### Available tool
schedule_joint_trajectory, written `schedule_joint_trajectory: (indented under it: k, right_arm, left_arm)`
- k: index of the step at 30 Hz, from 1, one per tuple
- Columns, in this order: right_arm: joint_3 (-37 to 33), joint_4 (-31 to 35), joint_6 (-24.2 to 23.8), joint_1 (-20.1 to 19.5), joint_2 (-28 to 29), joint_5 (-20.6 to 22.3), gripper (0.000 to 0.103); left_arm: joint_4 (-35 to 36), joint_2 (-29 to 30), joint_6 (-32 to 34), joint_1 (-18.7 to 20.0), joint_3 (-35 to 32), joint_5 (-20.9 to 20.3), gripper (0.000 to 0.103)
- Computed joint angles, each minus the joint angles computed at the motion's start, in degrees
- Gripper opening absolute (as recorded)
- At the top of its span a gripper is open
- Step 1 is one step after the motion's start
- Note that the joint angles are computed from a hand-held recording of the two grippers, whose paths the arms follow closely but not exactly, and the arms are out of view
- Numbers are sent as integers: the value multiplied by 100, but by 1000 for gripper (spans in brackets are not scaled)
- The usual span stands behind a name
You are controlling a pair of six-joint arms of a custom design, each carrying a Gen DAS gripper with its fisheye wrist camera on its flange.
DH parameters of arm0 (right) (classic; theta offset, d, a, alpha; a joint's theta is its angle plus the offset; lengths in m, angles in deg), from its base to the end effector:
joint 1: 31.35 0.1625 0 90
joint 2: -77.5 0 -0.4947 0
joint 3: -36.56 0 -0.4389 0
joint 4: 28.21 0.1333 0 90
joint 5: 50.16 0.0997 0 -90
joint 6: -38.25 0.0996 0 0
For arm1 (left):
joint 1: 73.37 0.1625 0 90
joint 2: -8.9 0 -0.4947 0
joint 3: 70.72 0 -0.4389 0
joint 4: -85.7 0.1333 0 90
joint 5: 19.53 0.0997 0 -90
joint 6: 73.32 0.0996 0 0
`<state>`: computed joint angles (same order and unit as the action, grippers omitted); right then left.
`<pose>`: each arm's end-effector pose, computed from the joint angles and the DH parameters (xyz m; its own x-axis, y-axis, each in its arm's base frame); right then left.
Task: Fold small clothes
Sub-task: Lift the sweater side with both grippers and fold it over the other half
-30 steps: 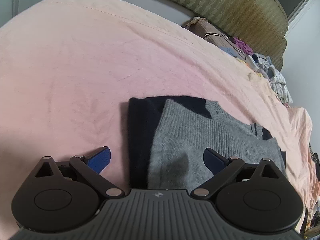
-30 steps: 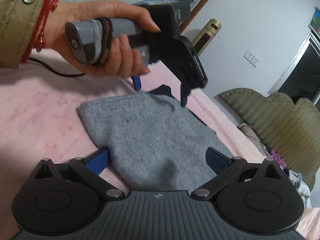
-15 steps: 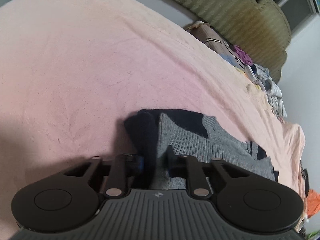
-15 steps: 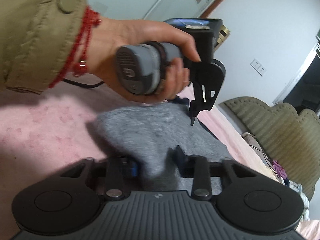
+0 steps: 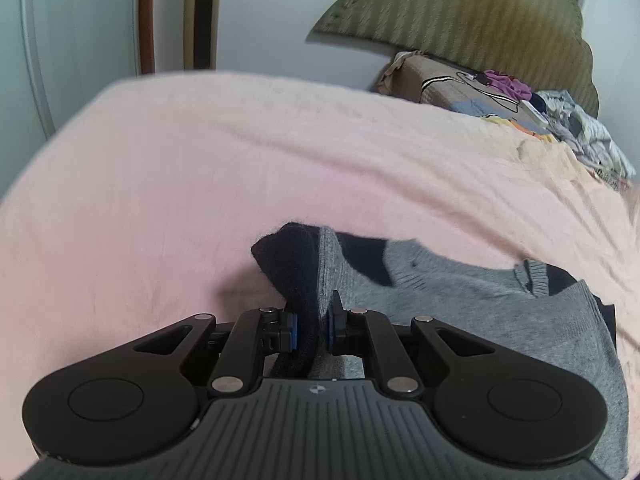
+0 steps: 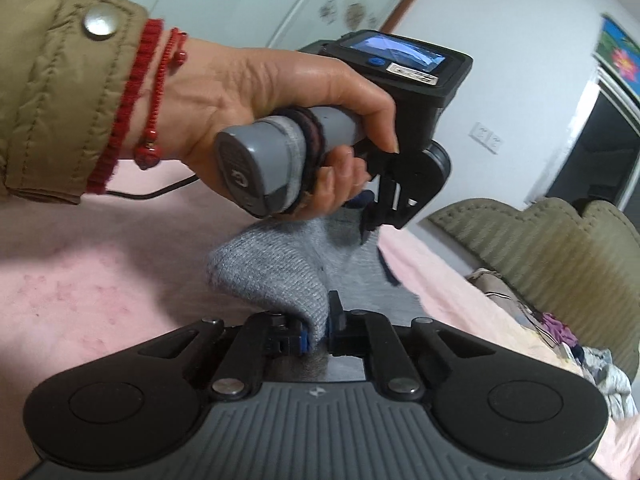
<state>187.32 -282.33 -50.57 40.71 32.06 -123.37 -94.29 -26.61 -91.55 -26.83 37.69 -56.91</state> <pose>0.0420 -0.3966 0.1276 -0.1799 -0.4915 0.8521 -0.9834 0.0700 -0.1672 -0.2893 -0.6142 0.0018 -0.7768 0.0186 -0.6295 0.4364 0.7366 -0.5167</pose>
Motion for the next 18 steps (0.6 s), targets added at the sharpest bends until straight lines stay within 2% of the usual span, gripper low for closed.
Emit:
schedule_joint_trajectory:
  k: [9, 18]
  right_arm:
    - [203, 447, 487, -596, -896, 600, 8]
    - [615, 363, 841, -1371, -1424, 1323, 8]
  left_arm:
    - [277, 303, 16, -491, -345, 458, 14]
    - [247, 691, 217, -813, -746, 530, 13]
